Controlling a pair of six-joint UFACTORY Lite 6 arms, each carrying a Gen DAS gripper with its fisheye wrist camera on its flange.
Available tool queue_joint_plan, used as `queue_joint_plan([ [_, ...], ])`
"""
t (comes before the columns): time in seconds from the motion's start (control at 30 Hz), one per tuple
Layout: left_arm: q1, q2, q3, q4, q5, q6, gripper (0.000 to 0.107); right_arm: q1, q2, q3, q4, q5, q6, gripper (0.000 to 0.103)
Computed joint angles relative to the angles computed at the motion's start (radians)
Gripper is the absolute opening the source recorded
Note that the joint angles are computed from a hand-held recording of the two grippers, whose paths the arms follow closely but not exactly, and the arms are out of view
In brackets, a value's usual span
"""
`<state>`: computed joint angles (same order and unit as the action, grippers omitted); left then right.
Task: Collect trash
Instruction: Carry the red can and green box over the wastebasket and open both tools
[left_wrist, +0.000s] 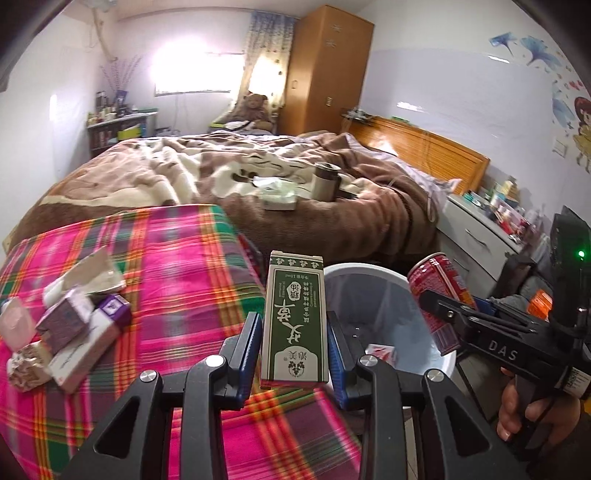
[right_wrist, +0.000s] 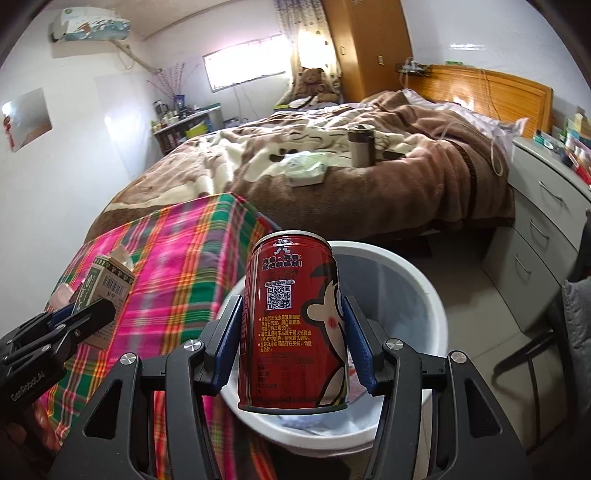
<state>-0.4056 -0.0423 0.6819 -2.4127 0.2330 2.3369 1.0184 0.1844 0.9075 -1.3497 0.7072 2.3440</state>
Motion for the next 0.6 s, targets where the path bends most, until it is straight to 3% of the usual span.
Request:
queue_joint_plan([
  [0.3, -0.111, 0.179, 0.14, 0.008, -0.01, -0.051, 0.034, -0.062, -0.058, -0.117, -0.01, -0.065, 0.025, 0.054],
  [0.6, -0.182, 0.321, 0.263, -0.109, -0.049, 0.042, 0.034, -0.147, -0.102, -0.197, -0.034, -0.148, 0.017, 0.054],
])
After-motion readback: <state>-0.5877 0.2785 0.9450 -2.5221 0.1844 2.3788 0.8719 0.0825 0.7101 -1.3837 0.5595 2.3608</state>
